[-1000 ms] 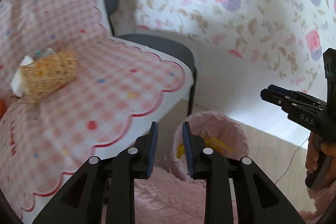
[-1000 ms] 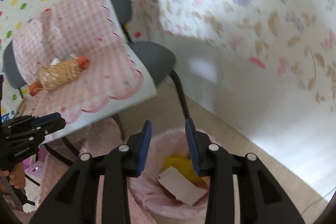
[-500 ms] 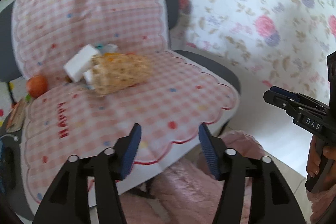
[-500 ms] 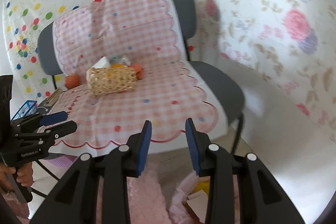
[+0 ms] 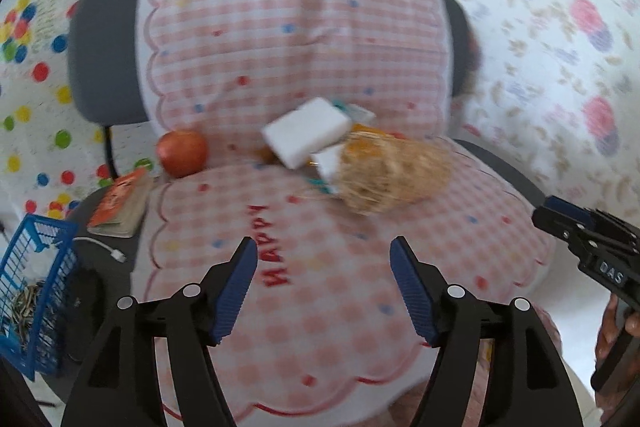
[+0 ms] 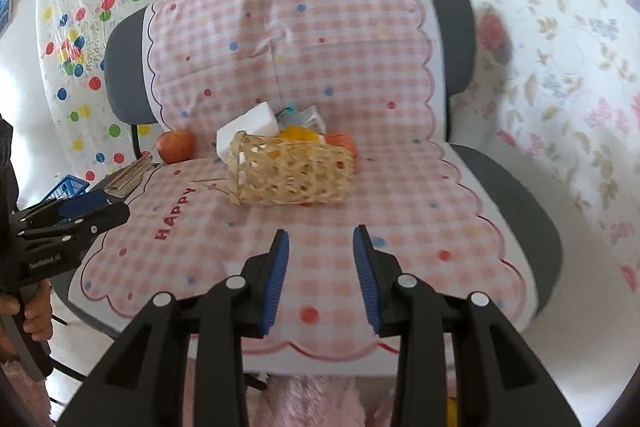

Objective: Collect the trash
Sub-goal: 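Return to the chair and grasp the woven bamboo basket with the right tool, then grasp the orange mesh piece with the left tool while the right tool holds the basket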

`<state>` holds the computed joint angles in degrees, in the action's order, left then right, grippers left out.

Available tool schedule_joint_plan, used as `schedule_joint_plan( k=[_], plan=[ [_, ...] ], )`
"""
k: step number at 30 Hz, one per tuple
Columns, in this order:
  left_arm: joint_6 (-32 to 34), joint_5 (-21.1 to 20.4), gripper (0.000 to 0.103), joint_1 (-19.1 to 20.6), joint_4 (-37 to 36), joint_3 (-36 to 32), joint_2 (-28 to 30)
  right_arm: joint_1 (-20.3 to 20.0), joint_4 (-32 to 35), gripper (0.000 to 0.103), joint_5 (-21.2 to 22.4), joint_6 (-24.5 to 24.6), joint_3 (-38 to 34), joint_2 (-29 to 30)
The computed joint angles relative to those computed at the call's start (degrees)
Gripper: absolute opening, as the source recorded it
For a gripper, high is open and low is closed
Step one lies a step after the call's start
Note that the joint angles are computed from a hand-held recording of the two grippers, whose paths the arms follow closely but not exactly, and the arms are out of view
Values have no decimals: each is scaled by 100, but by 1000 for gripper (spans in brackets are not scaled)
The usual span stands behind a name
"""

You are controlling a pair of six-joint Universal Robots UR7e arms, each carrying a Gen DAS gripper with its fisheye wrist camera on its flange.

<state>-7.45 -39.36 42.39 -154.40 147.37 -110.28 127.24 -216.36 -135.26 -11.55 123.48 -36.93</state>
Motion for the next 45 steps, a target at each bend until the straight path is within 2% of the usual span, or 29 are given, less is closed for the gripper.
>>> schedule_joint_plan(
  k=[3,5,8,13,19,22,23,25,30,34,37,42,45],
  plan=[
    [214,45,72,340,-399,-139,335,-36,240,48,112,-128,-382,224],
    [369,133,74,503,-626,-201,535,-10,326,51,82,-260,-634,416],
    [512,101,80,758,-899,-314,759,15,390,66,9,-502,-1087,750],
    [585,39,80,1087,-1104,-487,973,22,357,67,-512,-838,-2018,1437],
    [555,-86,80,1227,-1116,-571,1012,-16,471,66,-1148,-1179,-2871,2034],
    [598,-142,80,1224,-1141,-580,1036,-34,386,58,-1250,-1175,-2824,2004],
    [623,-168,80,1205,-1156,-565,1037,-50,384,51,-1237,-1136,-2733,1938],
    [632,-186,80,1163,-1168,-545,1062,-93,382,45,-1152,-1003,-2431,1717],
    [564,-220,80,954,-1113,-465,1099,-285,467,12,-739,-594,-1486,982],
    [535,-213,80,759,-1147,-404,1228,-395,-225,9,-703,-833,-900,656],
    [521,-251,80,638,-1218,-386,1420,-448,-645,7,-653,-787,-486,389],
    [579,-518,80,633,-1431,-520,1930,-495,-1459,7,-532,-1101,-119,216],
    [575,-852,71,775,-1549,-717,2316,-551,-1773,7,-420,-1340,-55,199]
  ],
)
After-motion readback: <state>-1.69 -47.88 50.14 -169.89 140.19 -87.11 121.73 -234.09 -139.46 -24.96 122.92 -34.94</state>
